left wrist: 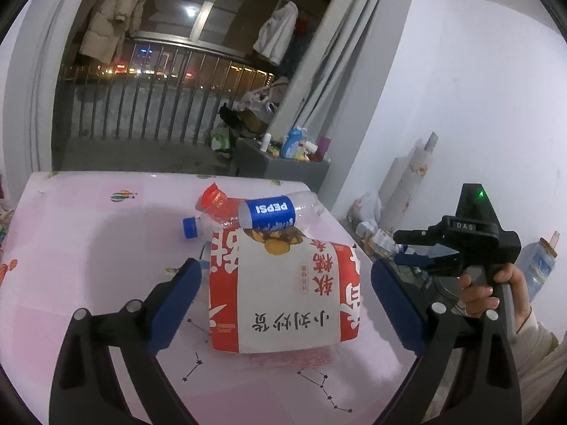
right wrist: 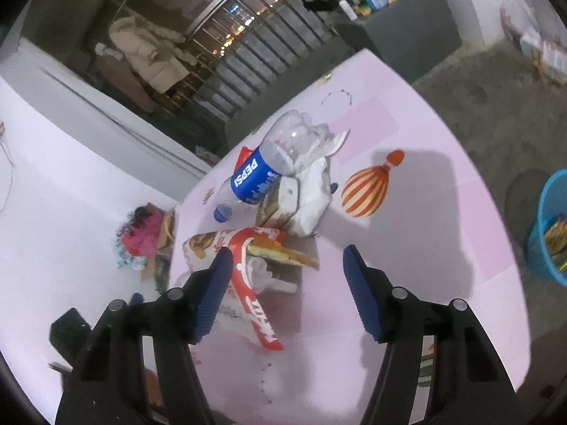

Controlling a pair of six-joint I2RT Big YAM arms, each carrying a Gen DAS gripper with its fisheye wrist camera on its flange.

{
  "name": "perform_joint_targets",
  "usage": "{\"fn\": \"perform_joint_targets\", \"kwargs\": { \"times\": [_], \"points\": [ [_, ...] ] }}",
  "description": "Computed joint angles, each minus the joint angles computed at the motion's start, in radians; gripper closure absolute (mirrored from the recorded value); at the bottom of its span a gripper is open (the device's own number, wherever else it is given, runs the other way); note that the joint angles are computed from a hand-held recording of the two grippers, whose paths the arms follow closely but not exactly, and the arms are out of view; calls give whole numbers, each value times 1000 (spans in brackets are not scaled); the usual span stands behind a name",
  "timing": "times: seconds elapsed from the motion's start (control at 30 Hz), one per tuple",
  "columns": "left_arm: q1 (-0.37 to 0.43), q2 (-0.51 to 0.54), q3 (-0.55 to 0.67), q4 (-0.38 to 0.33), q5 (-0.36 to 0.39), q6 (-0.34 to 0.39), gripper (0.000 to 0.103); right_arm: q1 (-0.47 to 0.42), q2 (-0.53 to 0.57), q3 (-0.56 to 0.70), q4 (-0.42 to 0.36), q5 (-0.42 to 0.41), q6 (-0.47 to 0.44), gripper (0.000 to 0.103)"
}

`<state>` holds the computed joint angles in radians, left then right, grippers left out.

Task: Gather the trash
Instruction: 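Grasp the red-and-white snack bag with the left tool while the right grasps a yellow wrapper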

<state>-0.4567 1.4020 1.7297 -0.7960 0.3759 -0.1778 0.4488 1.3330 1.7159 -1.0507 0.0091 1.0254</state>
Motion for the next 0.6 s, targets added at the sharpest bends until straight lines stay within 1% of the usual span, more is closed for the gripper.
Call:
{"fn": "perform_joint_targets", "kwargs": {
  "times": [0.1,0.27,0.3,0.37,0.4,0.47,0.5,0.53,0.6],
  "points": [
    [5,26,22,-10,7,-10,14,-14,-1,-20,47,-83,31,42],
    [20,72,67,-31,36,-58,20,-28,25,-11,70,-150,49,42],
    [22,87,84,-42,32,-64,24,-32,33,-7,68,-159,53,42],
    [24,112,114,-59,30,-55,26,-42,44,-10,81,-199,76,41],
    [24,127,133,-72,26,-47,27,-45,51,-11,84,-213,86,41],
    [21,179,203,-141,15,-22,30,-48,62,-7,80,-227,100,41],
    [20,197,226,-164,10,-18,32,-48,65,-9,89,-235,106,41],
    [20,222,257,-195,4,-20,33,-49,65,-14,103,-243,109,41],
    [23,253,292,-229,20,-39,37,-51,64,-24,133,-260,118,41]
  ]
}}
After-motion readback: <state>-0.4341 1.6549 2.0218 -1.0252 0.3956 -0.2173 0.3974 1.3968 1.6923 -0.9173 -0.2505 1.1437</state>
